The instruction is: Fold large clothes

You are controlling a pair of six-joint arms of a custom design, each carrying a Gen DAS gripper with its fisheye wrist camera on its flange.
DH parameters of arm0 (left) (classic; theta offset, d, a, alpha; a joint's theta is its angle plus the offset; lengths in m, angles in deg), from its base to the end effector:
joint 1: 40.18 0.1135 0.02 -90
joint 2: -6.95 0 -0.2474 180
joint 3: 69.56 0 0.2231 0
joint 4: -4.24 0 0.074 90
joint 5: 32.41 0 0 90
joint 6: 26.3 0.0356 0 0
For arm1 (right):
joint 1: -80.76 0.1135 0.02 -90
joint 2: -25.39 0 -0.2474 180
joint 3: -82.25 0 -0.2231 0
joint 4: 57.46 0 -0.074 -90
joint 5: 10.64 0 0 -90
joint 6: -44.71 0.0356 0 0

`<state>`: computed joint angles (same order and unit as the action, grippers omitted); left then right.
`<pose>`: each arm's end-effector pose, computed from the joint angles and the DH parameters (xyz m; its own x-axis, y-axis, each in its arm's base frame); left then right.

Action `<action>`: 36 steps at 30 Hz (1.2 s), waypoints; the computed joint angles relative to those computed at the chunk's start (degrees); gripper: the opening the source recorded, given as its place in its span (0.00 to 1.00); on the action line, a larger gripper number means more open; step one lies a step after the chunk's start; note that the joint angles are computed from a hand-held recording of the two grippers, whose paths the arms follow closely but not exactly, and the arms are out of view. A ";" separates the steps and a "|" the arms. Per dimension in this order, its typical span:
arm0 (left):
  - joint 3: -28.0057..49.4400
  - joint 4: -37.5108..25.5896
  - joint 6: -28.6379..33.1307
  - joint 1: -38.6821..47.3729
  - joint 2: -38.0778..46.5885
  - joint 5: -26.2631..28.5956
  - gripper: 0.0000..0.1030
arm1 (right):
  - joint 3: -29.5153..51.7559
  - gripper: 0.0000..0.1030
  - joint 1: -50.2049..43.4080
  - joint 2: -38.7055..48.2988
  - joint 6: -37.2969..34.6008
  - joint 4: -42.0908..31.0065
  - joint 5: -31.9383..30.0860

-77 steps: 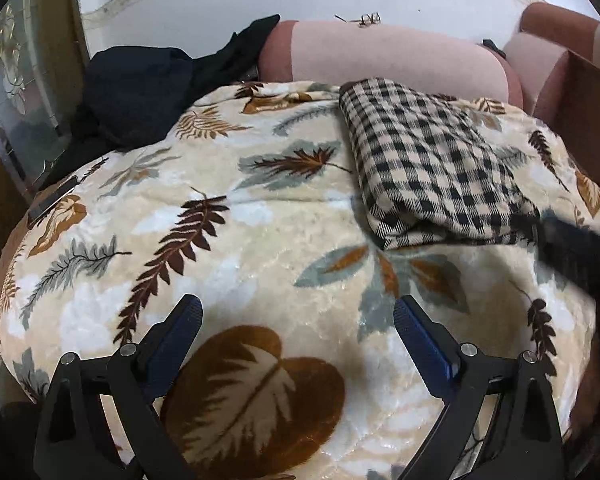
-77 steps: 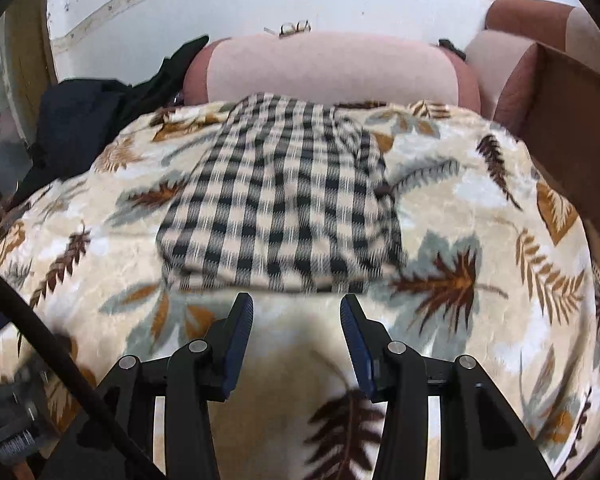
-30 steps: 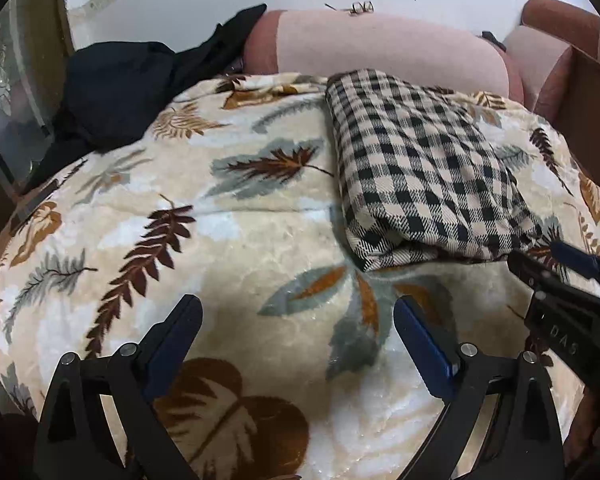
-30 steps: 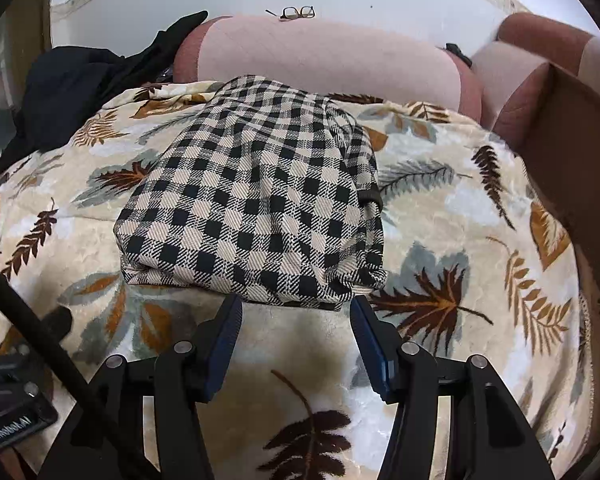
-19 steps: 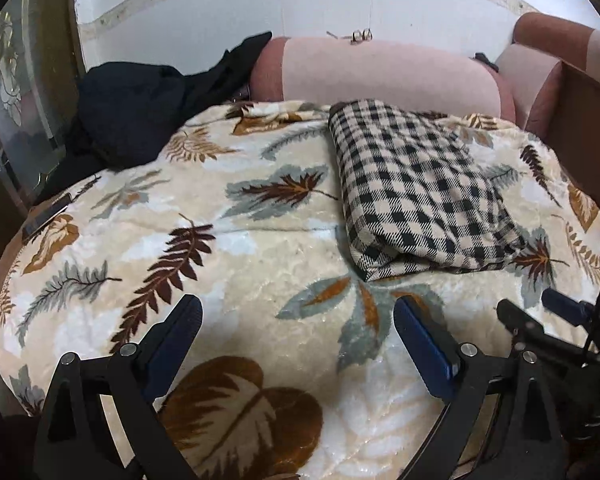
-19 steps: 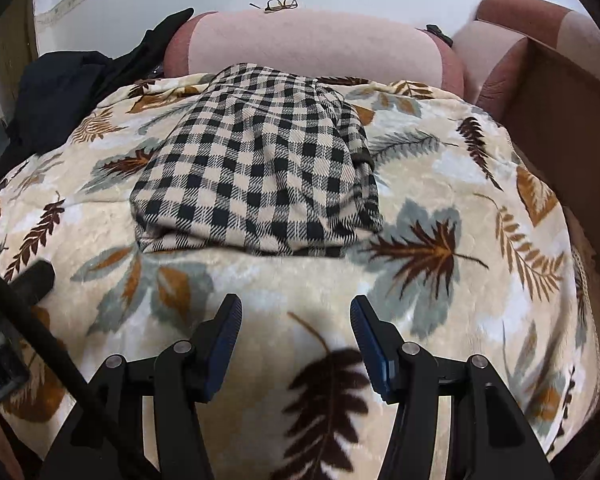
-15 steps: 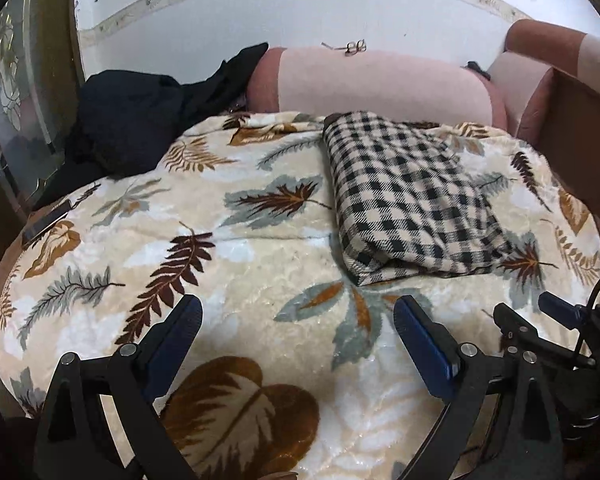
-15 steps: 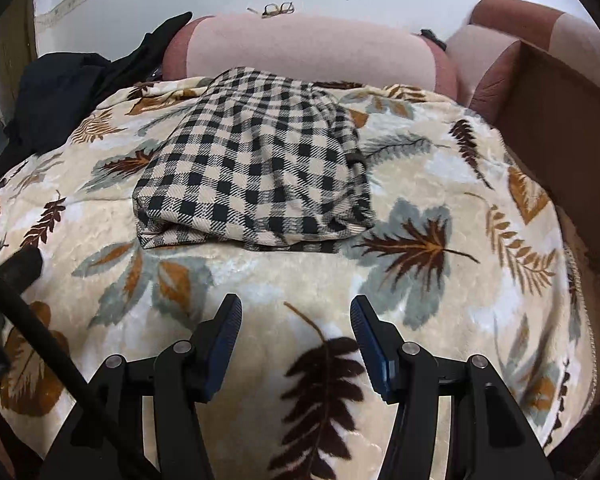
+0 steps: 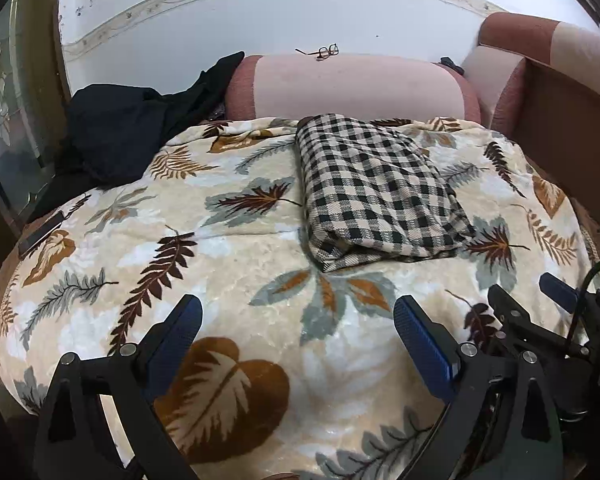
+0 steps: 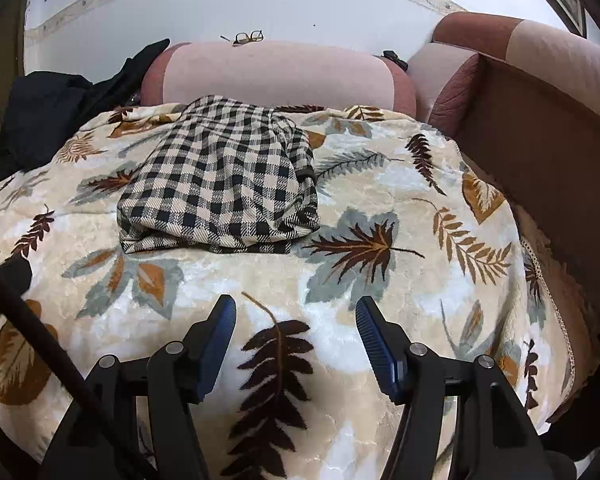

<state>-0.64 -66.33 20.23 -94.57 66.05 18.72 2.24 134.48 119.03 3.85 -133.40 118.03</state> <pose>0.1128 -0.1191 0.2751 -0.6813 0.0314 -0.7313 -0.0197 0.9979 0.0612 0.1913 0.2230 0.2897 -0.7413 -0.0120 -0.6710 0.0920 0.9886 -0.1194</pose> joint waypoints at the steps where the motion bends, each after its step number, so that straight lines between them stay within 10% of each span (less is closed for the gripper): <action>1: 0.25 -0.30 -0.34 -0.29 0.11 -0.05 0.94 | 0.05 0.65 0.21 -0.06 0.18 -0.16 0.36; 36: -3.29 3.47 2.78 6.05 0.07 7.10 0.94 | 0.70 0.69 -0.53 3.17 -1.47 1.39 -1.49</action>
<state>-3.93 -62.86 23.01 -88.52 66.12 25.83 2.94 133.95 122.20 2.37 -132.01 116.54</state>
